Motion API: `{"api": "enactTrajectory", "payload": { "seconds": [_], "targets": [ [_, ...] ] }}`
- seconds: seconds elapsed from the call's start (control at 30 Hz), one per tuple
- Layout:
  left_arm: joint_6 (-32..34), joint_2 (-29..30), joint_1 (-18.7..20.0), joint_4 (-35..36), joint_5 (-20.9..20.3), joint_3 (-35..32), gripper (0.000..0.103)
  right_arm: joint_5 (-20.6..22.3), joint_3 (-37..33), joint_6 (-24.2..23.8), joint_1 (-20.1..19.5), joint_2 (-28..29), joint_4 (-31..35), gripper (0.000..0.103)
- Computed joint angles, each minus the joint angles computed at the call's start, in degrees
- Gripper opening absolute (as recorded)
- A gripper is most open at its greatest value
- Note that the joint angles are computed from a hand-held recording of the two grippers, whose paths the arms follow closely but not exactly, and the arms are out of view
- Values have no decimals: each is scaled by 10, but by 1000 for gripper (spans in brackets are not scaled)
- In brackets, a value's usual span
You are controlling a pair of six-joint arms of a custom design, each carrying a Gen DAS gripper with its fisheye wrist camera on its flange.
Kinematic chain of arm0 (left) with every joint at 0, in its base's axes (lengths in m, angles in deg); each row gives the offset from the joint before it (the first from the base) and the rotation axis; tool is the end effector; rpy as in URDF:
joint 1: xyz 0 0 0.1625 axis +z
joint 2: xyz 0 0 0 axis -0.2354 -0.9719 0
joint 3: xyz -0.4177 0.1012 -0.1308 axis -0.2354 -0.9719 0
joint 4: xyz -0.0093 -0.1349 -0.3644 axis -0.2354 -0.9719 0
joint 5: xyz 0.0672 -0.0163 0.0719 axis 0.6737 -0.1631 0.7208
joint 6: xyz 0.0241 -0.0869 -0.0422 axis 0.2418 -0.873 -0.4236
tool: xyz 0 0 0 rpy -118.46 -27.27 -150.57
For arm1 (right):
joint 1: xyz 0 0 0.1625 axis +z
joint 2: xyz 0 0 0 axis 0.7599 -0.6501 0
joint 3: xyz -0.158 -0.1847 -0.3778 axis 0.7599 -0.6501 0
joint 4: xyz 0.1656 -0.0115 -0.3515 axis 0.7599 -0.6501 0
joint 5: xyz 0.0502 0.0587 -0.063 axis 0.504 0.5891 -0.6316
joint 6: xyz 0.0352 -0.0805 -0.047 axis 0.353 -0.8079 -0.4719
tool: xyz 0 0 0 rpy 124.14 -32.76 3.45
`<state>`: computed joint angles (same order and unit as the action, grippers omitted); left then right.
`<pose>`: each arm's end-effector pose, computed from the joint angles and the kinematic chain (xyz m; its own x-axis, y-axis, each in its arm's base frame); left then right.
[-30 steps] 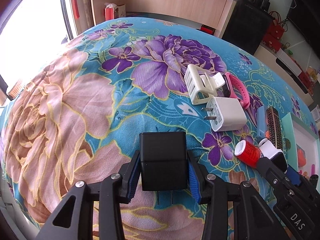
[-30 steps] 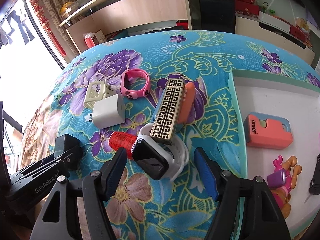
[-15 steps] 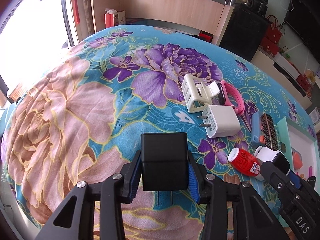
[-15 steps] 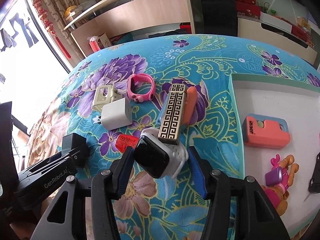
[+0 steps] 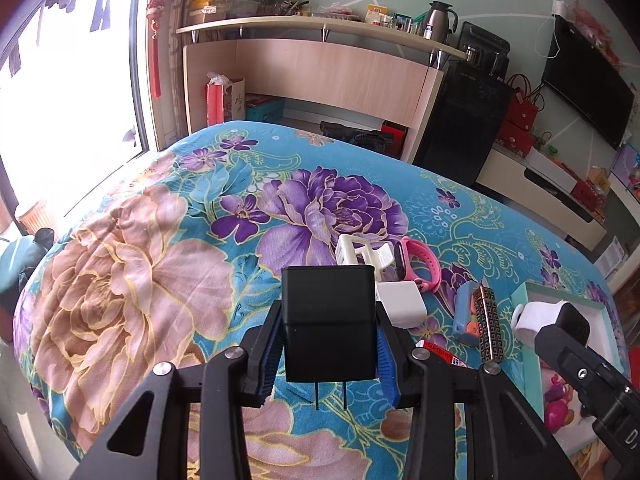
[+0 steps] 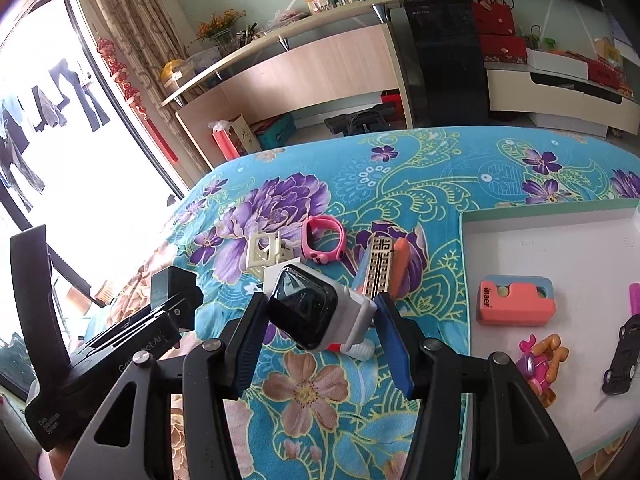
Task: Organize rigid objects
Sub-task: 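Lift the black charger with the left tool while the right tool grasps the white smartwatch, then carry the charger and smartwatch into the white tray and open both tools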
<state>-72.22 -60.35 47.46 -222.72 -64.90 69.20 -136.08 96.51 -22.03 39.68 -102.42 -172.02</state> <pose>-0.1552 -0.3712 0.0491 -0.7785 -0.2920 -0.5556 0.2497 0.6680 -0.7010 0.1124 -0.3951 0.1029 -0.8742 -0.2871 0.3917 -0.4591 0.7514 -0.4739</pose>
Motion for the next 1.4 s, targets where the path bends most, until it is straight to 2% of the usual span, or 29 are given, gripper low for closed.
{"api": "enactTrajectory", "payload": {
  "seconds": [0.17,0.43,0.6,0.77,1.0,1.2,1.4],
  "targets": [
    [10,8,-11,2,4,-6,44,26,15,-2,-6,-20,-24,55],
    [56,35,-11,0,-7,-36,44,7,11,6,-25,-29,-45,55],
    [113,60,-16,5,-20,-78,44,-36,0,9,-52,-41,-93,56],
    [167,87,-19,31,-44,-133,44,-76,-18,-5,-90,-53,-120,56],
    [260,131,-26,42,-84,-214,44,-141,-32,-29,-136,-57,-191,56],
    [321,171,-28,85,-106,-298,44,-127,-21,-21,-166,-78,-205,56],
    [340,203,-29,125,-127,-355,44,-126,-18,-16,-185,-91,-202,56]
  ]
}}
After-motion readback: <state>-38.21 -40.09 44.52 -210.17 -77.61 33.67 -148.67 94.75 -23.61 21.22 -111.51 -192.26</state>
